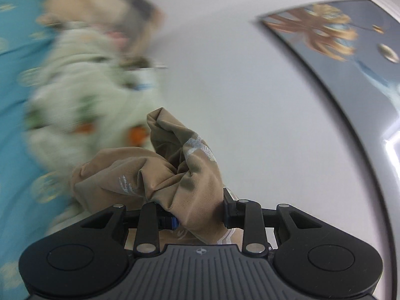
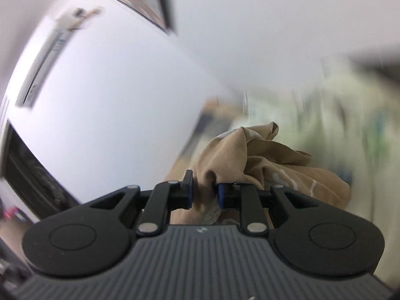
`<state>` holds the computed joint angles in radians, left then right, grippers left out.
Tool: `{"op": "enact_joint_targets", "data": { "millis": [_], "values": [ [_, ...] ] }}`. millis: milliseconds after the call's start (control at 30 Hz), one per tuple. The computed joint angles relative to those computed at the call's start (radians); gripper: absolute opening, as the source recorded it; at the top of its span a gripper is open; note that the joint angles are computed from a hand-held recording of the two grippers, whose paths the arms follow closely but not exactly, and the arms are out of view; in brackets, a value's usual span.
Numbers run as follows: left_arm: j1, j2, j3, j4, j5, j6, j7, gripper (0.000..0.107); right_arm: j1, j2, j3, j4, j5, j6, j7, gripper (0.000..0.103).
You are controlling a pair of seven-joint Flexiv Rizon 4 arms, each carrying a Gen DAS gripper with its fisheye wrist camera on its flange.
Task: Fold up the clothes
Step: 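Carry the bundle with both grippers onto the green blanket and release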
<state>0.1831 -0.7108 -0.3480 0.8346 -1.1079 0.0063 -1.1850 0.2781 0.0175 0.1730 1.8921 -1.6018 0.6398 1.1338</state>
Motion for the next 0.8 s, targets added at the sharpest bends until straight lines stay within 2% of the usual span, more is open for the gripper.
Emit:
{"op": "enact_joint_targets", "data": {
  "millis": [67, 167, 200, 367, 467, 567, 600, 633, 667, 700, 733, 767, 800],
  "values": [
    [-0.056, -0.021, -0.033, -0.02, -0.021, 0.05, 0.031, 0.033, -0.016, 0.018, -0.008, 0.017, -0.007, -0.035, -0.045, 0.022],
    [-0.11, -0.03, -0.041, 0.01, -0.008, 0.098, 0.13, 0.034, -0.047, 0.041, -0.016, 0.04, -0.025, -0.083, -0.108, 0.022],
    [-0.124, -0.028, -0.038, 0.031, 0.001, 0.111, 0.171, 0.034, -0.055, 0.043, -0.013, 0.064, -0.007, -0.089, -0.085, 0.022],
    [-0.128, 0.028, 0.028, 0.221, 0.087, 0.105, 0.362, 0.034, -0.057, 0.026, 0.004, 0.178, 0.149, -0.045, 0.052, 0.022],
    [-0.112, 0.063, 0.05, 0.315, 0.087, 0.102, 0.45, 0.035, -0.034, 0.011, 0.018, 0.213, 0.186, -0.05, 0.107, 0.022],
    [-0.112, 0.105, 0.08, 0.386, 0.108, 0.119, 0.542, 0.041, -0.011, 0.005, 0.021, 0.216, 0.261, -0.043, 0.067, 0.025],
    [-0.115, 0.119, 0.09, 0.402, 0.12, 0.129, 0.572, 0.044, -0.005, 0.01, 0.023, 0.214, 0.299, -0.04, 0.051, 0.029],
    [-0.118, 0.134, 0.103, 0.411, 0.145, 0.134, 0.606, 0.055, 0.001, 0.014, 0.026, 0.212, 0.337, -0.038, 0.034, 0.033],
    [-0.118, 0.147, 0.115, 0.41, 0.169, 0.136, 0.635, 0.067, 0.006, 0.018, 0.03, 0.21, 0.375, -0.037, 0.018, 0.049],
    [-0.114, 0.159, 0.122, 0.413, 0.175, 0.145, 0.66, 0.072, 0.016, 0.029, 0.04, 0.214, 0.399, -0.058, 0.015, 0.075],
    [-0.11, 0.17, 0.13, 0.416, 0.18, 0.155, 0.685, 0.081, 0.025, 0.039, 0.051, 0.217, 0.421, -0.079, 0.013, 0.087],
    [-0.105, 0.182, 0.137, 0.418, 0.185, 0.165, 0.71, 0.086, 0.037, 0.046, 0.063, 0.211, 0.43, -0.107, 0.013, 0.094],
    [-0.094, 0.192, 0.137, 0.422, 0.173, 0.168, 0.736, 0.089, 0.049, 0.051, 0.074, 0.205, 0.438, -0.137, 0.006, 0.093]
  ]
}}
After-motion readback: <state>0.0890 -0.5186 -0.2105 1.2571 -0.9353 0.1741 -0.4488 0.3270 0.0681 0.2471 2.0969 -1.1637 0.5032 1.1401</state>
